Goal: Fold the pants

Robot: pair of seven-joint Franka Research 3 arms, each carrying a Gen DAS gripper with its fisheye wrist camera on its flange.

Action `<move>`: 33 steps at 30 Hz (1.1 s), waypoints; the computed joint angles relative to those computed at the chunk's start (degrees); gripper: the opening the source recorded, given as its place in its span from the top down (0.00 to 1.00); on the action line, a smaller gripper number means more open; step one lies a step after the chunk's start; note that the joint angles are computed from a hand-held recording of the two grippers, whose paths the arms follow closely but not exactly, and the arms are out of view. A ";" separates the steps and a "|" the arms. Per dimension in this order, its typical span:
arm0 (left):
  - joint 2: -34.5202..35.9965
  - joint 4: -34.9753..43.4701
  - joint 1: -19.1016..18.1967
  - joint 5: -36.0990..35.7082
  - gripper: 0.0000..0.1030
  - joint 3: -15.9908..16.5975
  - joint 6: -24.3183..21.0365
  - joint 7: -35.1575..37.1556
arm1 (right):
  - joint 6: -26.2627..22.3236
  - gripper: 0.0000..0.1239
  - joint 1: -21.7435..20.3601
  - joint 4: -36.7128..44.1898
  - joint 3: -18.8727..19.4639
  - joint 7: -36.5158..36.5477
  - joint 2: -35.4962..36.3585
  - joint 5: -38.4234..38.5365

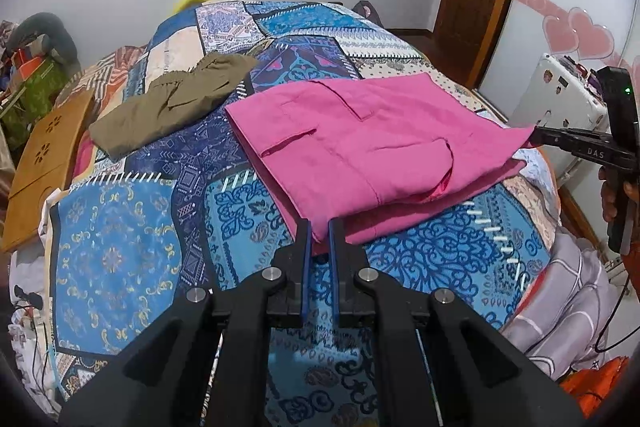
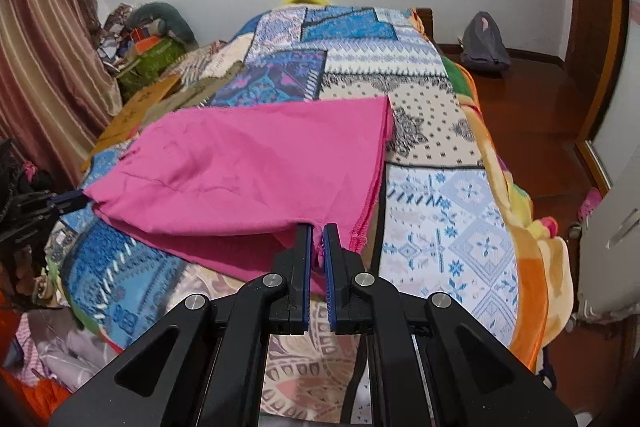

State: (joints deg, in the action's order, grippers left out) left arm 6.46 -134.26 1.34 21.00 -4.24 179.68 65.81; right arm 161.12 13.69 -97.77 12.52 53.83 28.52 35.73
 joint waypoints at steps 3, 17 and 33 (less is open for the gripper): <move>-0.66 -0.65 -1.44 3.67 0.93 1.86 -0.51 -2.71 | 0.31 0.91 2.34 -1.17 -2.88 3.44 -0.41 -3.70; -3.53 1.56 1.42 6.66 0.92 0.41 -1.56 -6.47 | 3.43 0.82 0.09 -5.18 -1.27 6.35 -5.30 -8.95; 7.37 8.06 0.70 -9.70 0.90 -4.18 -2.38 6.64 | -3.80 0.81 1.62 5.64 1.18 3.55 5.63 -0.62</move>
